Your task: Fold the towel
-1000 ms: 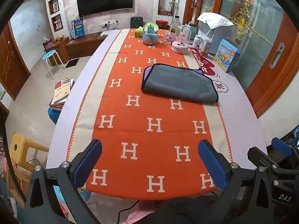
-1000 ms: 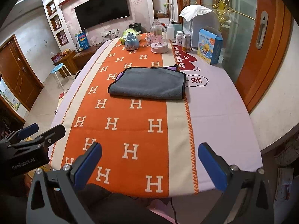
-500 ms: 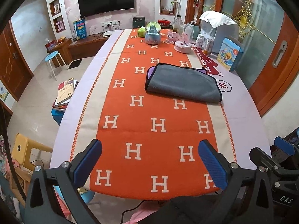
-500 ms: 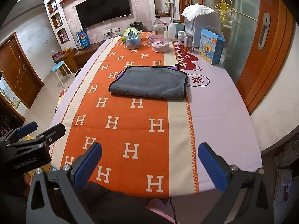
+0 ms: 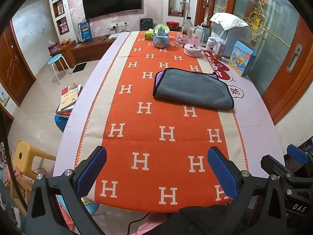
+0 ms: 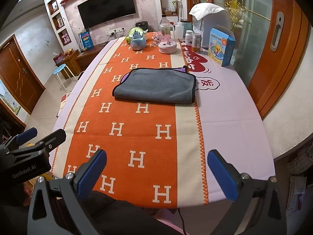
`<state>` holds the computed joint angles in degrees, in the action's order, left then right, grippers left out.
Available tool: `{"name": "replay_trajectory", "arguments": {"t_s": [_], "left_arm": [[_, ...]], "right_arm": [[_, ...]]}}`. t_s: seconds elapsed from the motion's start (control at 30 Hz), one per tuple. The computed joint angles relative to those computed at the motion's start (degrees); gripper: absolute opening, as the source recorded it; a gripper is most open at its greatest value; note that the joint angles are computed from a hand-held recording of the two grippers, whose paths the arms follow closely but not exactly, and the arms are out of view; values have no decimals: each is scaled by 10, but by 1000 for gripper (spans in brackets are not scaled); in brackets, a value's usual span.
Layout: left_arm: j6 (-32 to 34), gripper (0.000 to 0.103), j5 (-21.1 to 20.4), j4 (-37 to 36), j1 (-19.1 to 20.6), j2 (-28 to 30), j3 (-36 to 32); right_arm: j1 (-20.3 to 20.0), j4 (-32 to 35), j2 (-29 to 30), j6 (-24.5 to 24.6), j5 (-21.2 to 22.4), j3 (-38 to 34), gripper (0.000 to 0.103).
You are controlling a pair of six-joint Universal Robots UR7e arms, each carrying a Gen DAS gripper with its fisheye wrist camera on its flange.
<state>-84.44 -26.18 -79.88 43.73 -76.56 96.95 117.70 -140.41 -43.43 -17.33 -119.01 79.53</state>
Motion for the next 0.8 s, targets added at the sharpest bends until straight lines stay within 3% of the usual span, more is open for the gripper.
{"name": "replay_trajectory", "arguments": {"t_s": [0.8], "left_arm": [[14,102,-1,-9,4,3,1]], "right_arm": [[-3,-4,1,1,-4,6,103]]}}
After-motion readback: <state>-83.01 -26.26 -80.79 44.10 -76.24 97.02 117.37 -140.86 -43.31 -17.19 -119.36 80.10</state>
